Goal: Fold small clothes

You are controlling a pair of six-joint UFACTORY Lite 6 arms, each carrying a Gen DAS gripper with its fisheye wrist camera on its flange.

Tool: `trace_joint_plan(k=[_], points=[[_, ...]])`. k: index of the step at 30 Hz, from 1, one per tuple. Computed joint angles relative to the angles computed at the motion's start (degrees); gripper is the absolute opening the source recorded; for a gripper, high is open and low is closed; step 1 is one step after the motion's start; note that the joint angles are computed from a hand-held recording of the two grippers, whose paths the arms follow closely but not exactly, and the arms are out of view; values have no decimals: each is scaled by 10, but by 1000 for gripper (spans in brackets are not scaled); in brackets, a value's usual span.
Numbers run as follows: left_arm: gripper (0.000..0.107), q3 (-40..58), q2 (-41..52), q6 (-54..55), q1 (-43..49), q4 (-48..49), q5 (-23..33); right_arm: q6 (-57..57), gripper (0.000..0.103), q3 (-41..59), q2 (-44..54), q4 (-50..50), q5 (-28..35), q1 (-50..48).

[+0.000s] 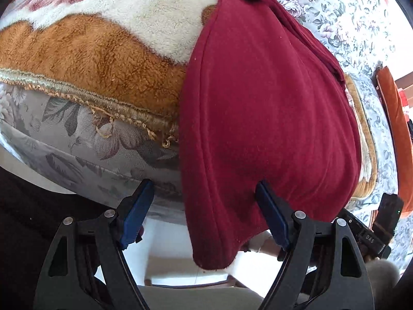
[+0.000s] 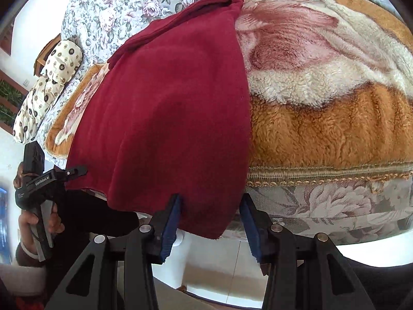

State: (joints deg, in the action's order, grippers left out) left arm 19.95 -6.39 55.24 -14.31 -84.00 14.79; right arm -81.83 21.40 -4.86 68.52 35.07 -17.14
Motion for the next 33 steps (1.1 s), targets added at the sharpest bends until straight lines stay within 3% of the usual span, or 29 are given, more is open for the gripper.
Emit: trace_joint_plan(k=[2, 5, 8, 9, 10, 13, 15, 18, 20, 25, 29, 33], points=[[81, 8, 10, -10, -16, 3, -17, -14, 42, -1, 4, 8, 13, -9], [80, 17, 14, -31, -49, 15, -34, -44, 15, -2, 10, 8, 47, -31], [37, 22, 14, -39, -66, 28, -51, -42, 9, -6, -16, -3, 70, -30], [15, 21, 9, -56, -65, 48, -43, -41, 9, -4, -20, -5, 81, -31], [11, 20, 0, -98, -61, 92, -32, -36, 9, -1, -26, -13, 100, -39], [10, 9, -68, -277, -88, 268, -38, -24, 8, 21, -41, -31, 169, -67], [10, -7, -153, -376, -80, 372, 2, -16, 8, 44, -54, -33, 220, -81], [10, 34, -193, -420, -49, 435, 57, -4, 8, 99, -52, -18, 272, -85], [10, 84, -176, -388, -25, 421, 79, 7, 8, 147, -36, 0, 284, -79], [10, 260, -52, -266, 70, 347, 128, 44, 8, 292, 27, 61, 247, -32], [10, 452, 104, -274, 98, 354, 141, 110, 8, 466, 149, 91, 179, 19], [10, 687, 295, -348, 103, 420, 159, 217, 8, 706, 333, 59, 126, 58]])
